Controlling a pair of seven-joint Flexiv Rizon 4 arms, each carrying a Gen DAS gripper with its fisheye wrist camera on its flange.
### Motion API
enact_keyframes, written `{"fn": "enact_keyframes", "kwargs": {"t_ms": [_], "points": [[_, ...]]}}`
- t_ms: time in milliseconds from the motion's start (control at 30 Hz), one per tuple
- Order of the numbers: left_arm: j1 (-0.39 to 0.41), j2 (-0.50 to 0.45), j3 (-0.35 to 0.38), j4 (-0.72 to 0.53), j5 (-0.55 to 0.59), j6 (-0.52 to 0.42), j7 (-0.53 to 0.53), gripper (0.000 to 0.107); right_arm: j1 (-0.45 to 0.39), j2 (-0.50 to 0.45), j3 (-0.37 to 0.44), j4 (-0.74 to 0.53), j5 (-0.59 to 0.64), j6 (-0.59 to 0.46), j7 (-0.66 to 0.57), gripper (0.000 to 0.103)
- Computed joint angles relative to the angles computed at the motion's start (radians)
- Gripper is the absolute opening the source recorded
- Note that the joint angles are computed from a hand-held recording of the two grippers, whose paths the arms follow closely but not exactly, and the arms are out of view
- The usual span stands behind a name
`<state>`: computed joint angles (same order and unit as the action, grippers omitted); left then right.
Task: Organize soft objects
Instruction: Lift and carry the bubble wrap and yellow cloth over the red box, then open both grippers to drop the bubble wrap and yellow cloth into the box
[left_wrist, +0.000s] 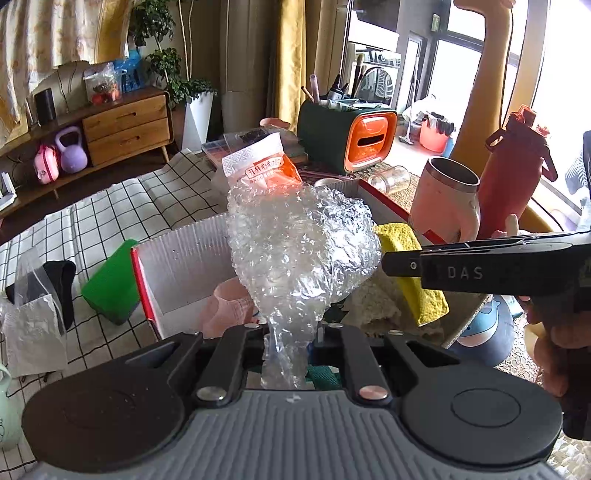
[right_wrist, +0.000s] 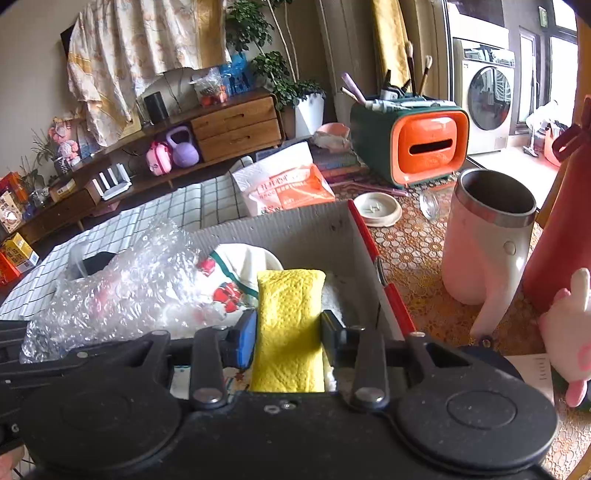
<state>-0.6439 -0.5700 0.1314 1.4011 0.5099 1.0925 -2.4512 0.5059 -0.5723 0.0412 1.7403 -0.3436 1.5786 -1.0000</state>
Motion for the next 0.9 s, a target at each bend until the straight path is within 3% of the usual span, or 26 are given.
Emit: {"fn": "enact_keyframes", "kwargs": {"t_ms": [300, 500, 900], "points": [[0.072, -0.072, -0.057, -0.038, -0.149, -0.031, 0.109, 0.012, -0.044, -0.062, 0.052, -0.067, 0.025, -0.076, -0.004, 0.036], [0.109, -0.094, -0.085, -0.023, -0.259, -0.034, 0.162, 0.012, -0.029, -0.068, 0.049, -0.067, 0.019, -0.097, -0.012, 0.036], [0.083, -0.084, -0.056, -0.001, -0.281, -0.011, 0.185, 0.013, -0.036, -0.051, 0.056, -0.054, 0.034, -0.087, -0.012, 0.040]]}}
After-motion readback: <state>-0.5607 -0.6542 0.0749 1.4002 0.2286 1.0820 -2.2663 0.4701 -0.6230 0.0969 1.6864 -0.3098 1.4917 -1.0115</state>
